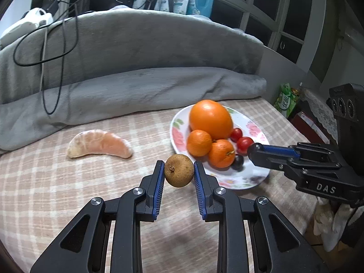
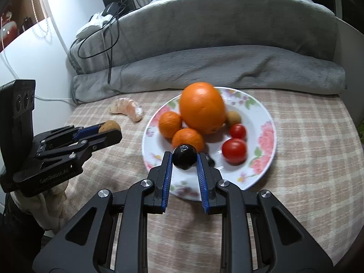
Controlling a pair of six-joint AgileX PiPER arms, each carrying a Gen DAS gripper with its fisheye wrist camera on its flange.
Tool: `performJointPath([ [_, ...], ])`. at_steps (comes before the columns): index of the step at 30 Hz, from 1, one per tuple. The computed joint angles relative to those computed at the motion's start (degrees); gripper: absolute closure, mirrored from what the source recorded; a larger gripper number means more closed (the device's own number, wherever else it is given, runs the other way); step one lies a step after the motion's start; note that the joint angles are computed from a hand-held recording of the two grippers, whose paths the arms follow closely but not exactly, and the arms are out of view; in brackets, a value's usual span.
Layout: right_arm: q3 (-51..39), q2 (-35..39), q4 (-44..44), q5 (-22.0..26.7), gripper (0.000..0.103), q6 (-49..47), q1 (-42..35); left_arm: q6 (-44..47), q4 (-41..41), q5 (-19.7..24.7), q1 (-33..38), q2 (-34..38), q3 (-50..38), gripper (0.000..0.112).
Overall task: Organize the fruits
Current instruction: 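Carry the kiwi and plum in both grippers over the floral plate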
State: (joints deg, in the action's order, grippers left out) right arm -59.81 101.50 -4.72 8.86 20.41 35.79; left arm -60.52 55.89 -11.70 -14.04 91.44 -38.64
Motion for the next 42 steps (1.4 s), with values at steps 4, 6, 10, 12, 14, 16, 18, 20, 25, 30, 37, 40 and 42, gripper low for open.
performJointPath([
  [4, 0.4, -0.6, 1.1, -0.3, 0.08, -2.0, -1.6, 1.0, -2.3, 0.6, -2.3, 0.5, -0.7, 0.088],
  [6, 0.6, -0.9, 0.9, -0.5, 0.08, -2.2, -2.4, 1.0, -2.8, 0.9, -3.5, 0.6, -1.0, 0.088],
  [10, 0.6, -1.2, 6.7, -1.1, 0.08, -8.4, -4.5, 1.7, -4.5, 1.5, -5.8, 1.3, -1.9, 0.088],
  [12, 0.3, -1.2, 9.8, -1.0, 0.08, -11.8, -5.4, 2.2, -5.6, 2.0, -7.1, 1.8, -2.5, 0.088],
  [14, -0.1, -1.1, 9.6, -0.8, 0.08, -12.0, -5.9, 3.0, -6.7, 2.3, -8.0, 2.3, -3.0, 0.088],
  [16, -0.4, -1.0, 8.9, -0.7, 0.08, -11.6, -6.4, 2.6, -6.6, 2.6, -8.8, 2.6, -3.5, 0.088],
  [18, -0.5, -1.1, 10.5, -0.6, 0.08, -13.5, -7.0, 2.0, -6.2, 3.0, -9.5, 2.9, -4.0, 0.088],
  [20, -0.3, -1.1, 12.2, -0.9, 0.08, -15.2, -7.6, 2.8, -7.0, 3.6, -10.3, 3.1, -4.5, 0.088],
  [25, -0.1, -0.9, 17.2, -1.4, 0.08, -20.4, -8.8, 3.0, -7.4, 4.9, -11.8, 3.7, -5.7, 0.088],
  [30, -0.9, -0.2, 26.5, -0.5, 0.08, -30.4, -10.4, 4.5, -9.0, 5.8, -12.8, 4.0, -6.4, 0.088],
  [37, -3.3, 1.3, 30.7, 1.7, 0.08, -35.3, -11.3, 11.7, -16.6, 7.3, -14.4, 4.6, -7.5, 0.088],
  [40, -4.2, 2.1, 32.4, 2.6, 0.08, -37.1, -11.5, 15.0, -19.9, 7.8, -14.7, 4.5, -7.7, 0.088],
  [42, -5.0, 2.8, 32.9, 3.3, 0.08, -37.8, -11.5, 16.8, -21.7, 7.8, -14.7, 4.5, -7.8, 0.088],
])
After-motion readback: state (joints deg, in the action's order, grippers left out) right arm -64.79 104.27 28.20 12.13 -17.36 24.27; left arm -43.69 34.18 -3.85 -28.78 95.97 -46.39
